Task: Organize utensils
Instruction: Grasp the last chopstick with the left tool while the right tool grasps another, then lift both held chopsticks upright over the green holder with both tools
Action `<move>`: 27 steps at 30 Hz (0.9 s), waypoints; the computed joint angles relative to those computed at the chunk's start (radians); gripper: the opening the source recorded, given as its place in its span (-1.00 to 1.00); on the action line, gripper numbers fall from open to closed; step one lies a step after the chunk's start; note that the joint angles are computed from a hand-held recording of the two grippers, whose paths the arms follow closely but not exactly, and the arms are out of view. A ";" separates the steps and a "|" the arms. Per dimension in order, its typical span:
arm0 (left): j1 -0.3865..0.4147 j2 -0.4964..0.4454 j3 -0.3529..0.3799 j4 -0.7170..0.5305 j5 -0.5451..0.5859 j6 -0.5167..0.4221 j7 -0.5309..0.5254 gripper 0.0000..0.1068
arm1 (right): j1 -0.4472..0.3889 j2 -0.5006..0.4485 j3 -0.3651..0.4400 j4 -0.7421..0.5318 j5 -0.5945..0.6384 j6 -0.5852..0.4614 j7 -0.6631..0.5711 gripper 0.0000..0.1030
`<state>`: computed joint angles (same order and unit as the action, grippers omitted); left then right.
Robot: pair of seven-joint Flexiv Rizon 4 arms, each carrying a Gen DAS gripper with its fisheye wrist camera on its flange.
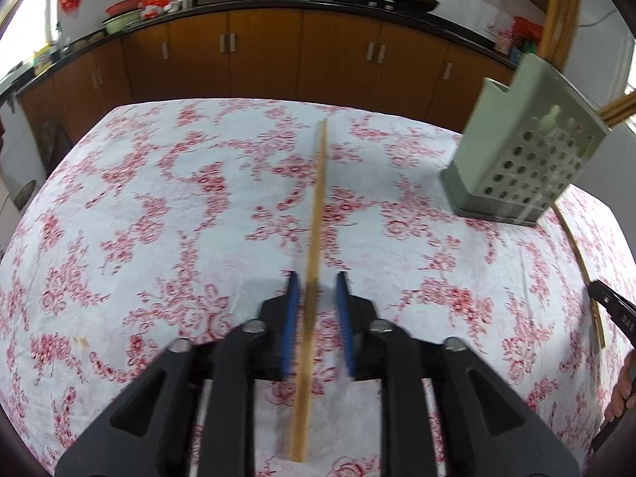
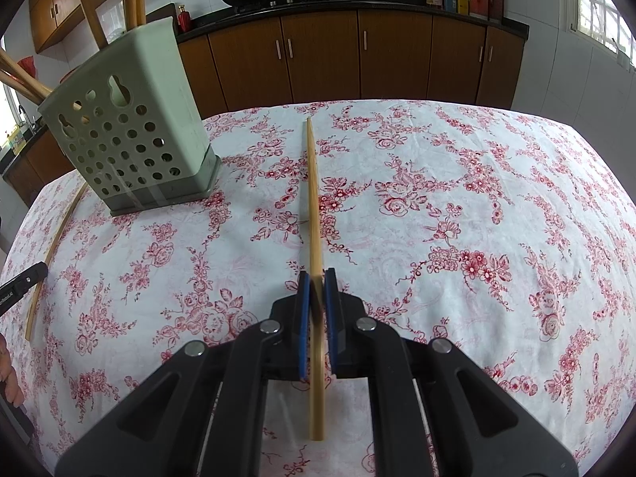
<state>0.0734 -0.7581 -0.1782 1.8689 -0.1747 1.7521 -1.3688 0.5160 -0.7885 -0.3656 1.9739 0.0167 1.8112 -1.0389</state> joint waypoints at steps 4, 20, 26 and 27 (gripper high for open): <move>-0.101 0.007 0.111 -0.014 0.000 -0.022 0.017 -0.54 | 0.056 0.003 -0.051 0.025 0.010 -0.006 -0.003 -0.80; -0.065 0.072 0.079 0.134 0.027 0.056 0.007 -0.86 | 0.082 0.040 -0.058 0.094 0.055 0.037 -0.045 -0.85; 0.092 0.115 -0.066 0.183 0.074 0.067 0.002 -0.86 | 0.148 0.075 -0.124 0.145 0.145 0.122 -0.083 -0.85; 0.123 0.124 -0.097 0.192 0.085 0.074 -0.005 -0.86 | 0.163 0.082 -0.140 0.151 0.166 0.136 -0.094 -0.85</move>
